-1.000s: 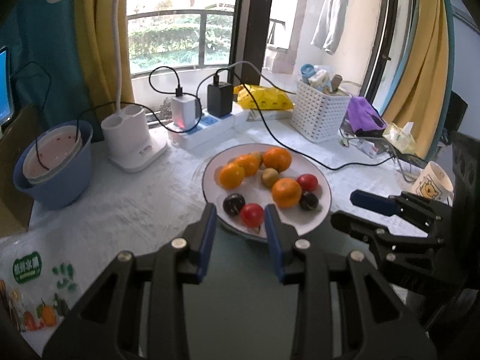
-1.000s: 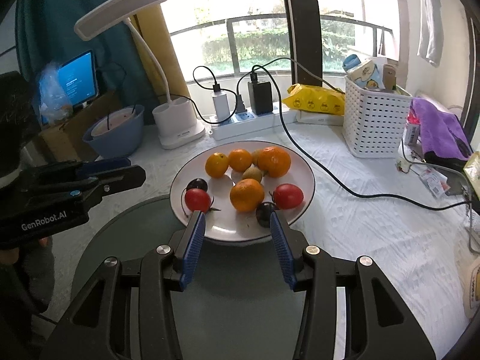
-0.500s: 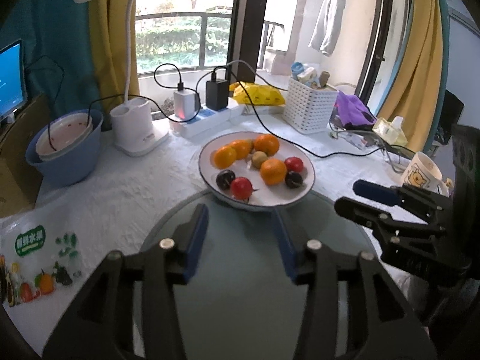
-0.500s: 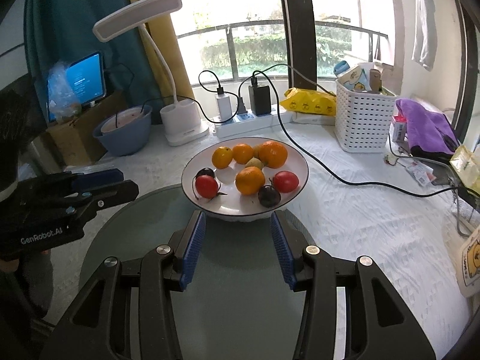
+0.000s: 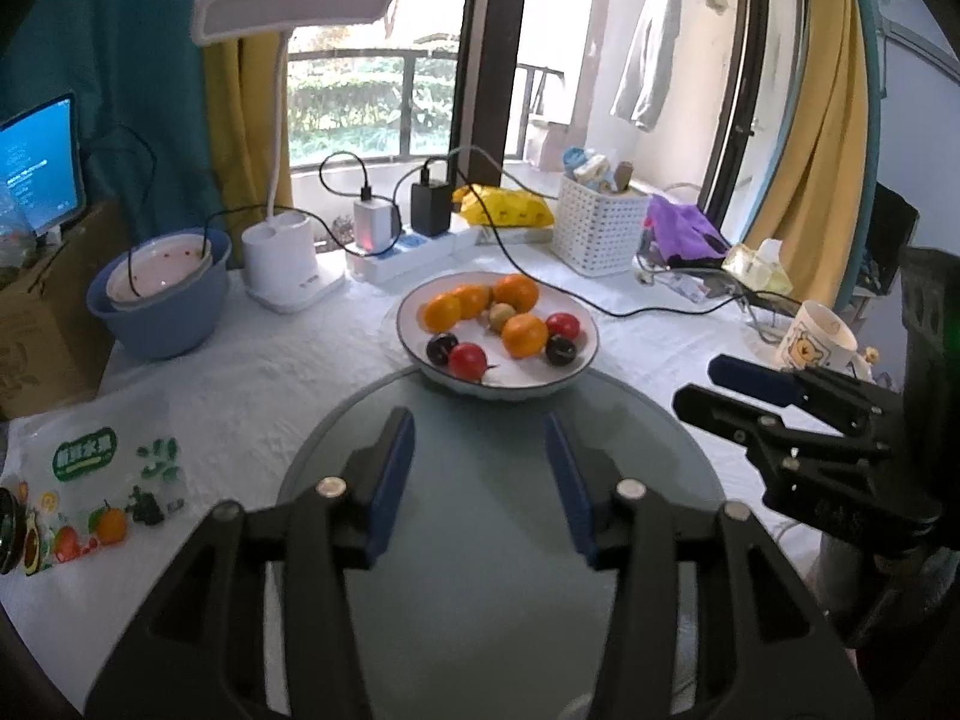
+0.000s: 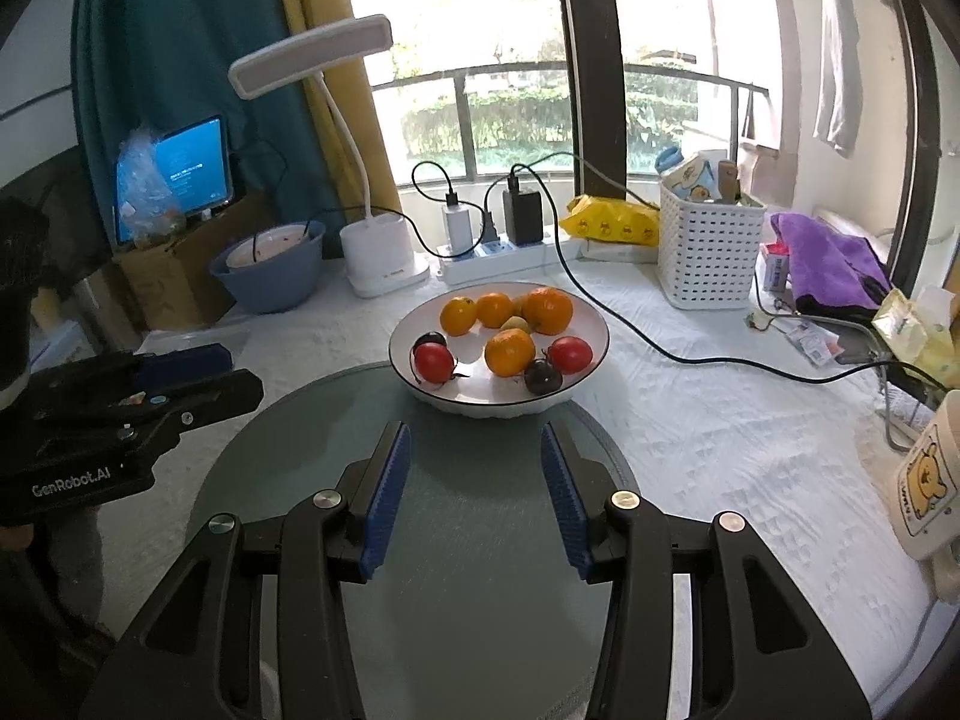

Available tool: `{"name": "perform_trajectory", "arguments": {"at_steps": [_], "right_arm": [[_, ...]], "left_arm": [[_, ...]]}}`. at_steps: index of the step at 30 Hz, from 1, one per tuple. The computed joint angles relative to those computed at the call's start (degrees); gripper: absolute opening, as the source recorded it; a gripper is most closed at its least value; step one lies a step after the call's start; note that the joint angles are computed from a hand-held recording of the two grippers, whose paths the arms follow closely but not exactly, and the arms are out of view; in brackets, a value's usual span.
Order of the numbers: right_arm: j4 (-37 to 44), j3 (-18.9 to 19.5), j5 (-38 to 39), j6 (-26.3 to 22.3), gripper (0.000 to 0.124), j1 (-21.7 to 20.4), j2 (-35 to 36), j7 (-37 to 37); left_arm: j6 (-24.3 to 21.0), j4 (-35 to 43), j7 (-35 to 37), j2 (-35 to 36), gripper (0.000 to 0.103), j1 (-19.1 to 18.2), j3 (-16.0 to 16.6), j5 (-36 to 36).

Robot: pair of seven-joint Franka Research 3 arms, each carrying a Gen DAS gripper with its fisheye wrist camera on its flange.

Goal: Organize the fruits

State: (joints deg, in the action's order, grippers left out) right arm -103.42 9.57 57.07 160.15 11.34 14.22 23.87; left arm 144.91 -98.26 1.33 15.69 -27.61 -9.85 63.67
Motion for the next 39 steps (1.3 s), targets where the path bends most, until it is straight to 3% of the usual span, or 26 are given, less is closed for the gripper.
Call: {"name": "perform_trajectory", "arguments": {"at_steps": [2,10,19,26,39], "right_arm": [[-0.8,0.3,1.5,0.3,0.048,-0.3,-0.9,-1.4],[-4.2,-0.3,7.9,0.0,0.048,0.1,-5.0,-7.3],[-7.4,-2.4,16.2,0.3,0.048,2.0,-9.6,-14.9],[-9.7,-4.1,21.7,0.4,0.048,3.6,-13.4,-20.3],[-12.8,-6.3,28.3,1.7,0.048,6.3,-19.5,-27.4]], "left_arm": [[-0.1,-0.5,-1.7,-0.8,0.065,-0.5,0.1,1.7],[-2.9,-2.4,-8.1,-3.8,0.067,-1.3,-1.3,8.6],[-7.1,-3.1,-9.7,-5.9,0.068,-1.9,-3.6,11.7],[-11.5,-4.2,-11.7,-8.2,0.083,-2.6,-5.2,14.7],[-19.1,-6.6,-17.2,-12.4,0.086,-3.2,-8.4,22.6]]}}
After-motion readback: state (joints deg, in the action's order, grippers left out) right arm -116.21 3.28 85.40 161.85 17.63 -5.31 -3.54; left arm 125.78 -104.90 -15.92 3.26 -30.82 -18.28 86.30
